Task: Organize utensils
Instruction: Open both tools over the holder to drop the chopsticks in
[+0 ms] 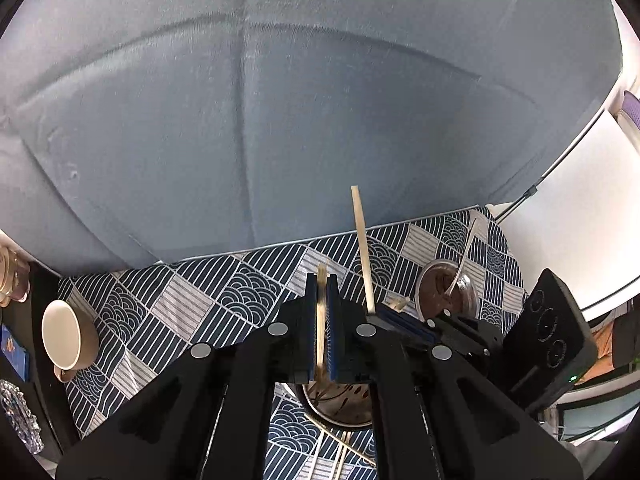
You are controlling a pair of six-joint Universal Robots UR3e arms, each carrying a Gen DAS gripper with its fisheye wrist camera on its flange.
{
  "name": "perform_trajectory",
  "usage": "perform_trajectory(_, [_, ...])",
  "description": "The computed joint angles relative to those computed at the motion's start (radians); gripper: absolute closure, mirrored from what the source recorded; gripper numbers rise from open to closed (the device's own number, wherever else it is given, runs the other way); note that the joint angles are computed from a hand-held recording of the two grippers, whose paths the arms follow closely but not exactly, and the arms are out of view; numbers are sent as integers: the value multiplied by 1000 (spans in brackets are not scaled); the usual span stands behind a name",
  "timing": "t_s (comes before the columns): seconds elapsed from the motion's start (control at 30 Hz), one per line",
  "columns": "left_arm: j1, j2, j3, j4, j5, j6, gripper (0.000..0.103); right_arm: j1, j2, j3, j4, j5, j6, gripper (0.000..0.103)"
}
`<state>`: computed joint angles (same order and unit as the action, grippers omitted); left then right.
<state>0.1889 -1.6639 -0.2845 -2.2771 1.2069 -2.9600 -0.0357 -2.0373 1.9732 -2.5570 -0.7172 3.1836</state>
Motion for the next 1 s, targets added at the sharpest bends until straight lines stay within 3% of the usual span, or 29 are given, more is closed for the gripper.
perform_trajectory(0.17, [-1, 28, -42, -1, 13, 28, 98, 43, -18, 23, 4, -59, -31, 98])
perform_trajectory(0.53, [37, 146, -196, 29, 13, 34, 95, -6, -142, -23, 228, -49, -112, 94])
perform_trajectory(0.6, [66, 164, -191, -3, -7, 53, 91, -30, -169, -44, 296, -29, -133, 93])
perform_trajectory(0.73, [89, 184, -164, -45, -15, 78, 79, -56, -221, -70, 377, -24, -154, 80])
perform_trajectory(0.87, [163, 208, -109, -137, -57, 134, 65, -70, -268, -100, 455, -34, -173, 76])
perform_trajectory(1.0, [251, 277, -137, -183, -69, 210, 52, -66, -299, -126, 519, -56, -190, 63])
